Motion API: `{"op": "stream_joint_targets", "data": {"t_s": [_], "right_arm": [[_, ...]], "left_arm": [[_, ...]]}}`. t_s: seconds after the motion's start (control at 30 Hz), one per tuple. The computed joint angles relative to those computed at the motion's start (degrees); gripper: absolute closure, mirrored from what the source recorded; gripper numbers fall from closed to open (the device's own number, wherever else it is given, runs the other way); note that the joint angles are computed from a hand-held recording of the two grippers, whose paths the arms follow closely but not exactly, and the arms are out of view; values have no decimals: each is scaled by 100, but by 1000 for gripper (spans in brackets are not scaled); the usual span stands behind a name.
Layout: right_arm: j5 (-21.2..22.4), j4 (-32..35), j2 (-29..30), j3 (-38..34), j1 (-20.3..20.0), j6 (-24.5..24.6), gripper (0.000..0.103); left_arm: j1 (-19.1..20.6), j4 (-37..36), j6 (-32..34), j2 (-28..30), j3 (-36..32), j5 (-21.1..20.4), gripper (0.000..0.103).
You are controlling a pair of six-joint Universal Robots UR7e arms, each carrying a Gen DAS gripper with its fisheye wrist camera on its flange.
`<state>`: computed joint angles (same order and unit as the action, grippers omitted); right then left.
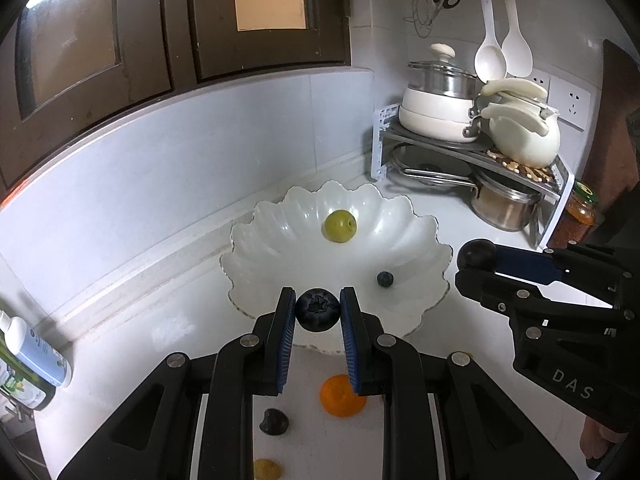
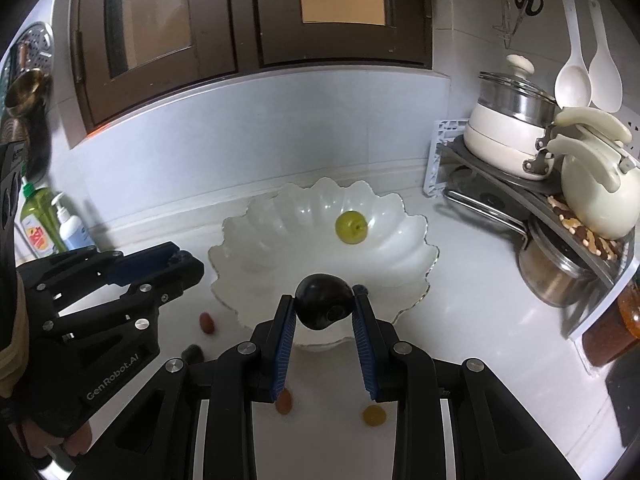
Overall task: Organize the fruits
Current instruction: 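Carry both held dark plums up and over the white bowl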
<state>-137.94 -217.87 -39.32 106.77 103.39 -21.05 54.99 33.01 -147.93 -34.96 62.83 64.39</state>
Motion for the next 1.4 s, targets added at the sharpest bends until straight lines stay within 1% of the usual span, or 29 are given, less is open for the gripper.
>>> {"op": "stream_joint_targets", "data": {"t_s": [0.43, 0.8, 0.97, 1.0, 1.07, 1.23, 1.3, 1.4], "right_arm": [[-441, 249, 99, -490, -141, 220, 72], [-610, 538, 140, -730, -298, 575, 72], [-675, 713, 117, -796, -384, 882, 72], [-561, 763, 72, -761, -415, 871, 72], [-592, 824, 76, -818, -445, 930, 72], [-586, 907, 106, -958, -488, 881, 72], [-620, 910, 146, -1041, -509, 856, 72], [-756, 1075, 195, -1165, -555, 950, 72]], "left_arm": [[61, 383, -93, 604, -1013, -145, 80], [144, 807, -187, 1132, -1893, -251, 80], [173, 927, -281, 1347, -2252, -305, 80], [181, 952, -296, 1391, -2327, -315, 80], [198, 1016, -324, 1501, -2513, -332, 80], [241, 1210, -371, 1827, -3063, -416, 80], [262, 1280, -374, 1955, -3282, -462, 80], [295, 1420, -432, 2147, -3624, -553, 80]]}}
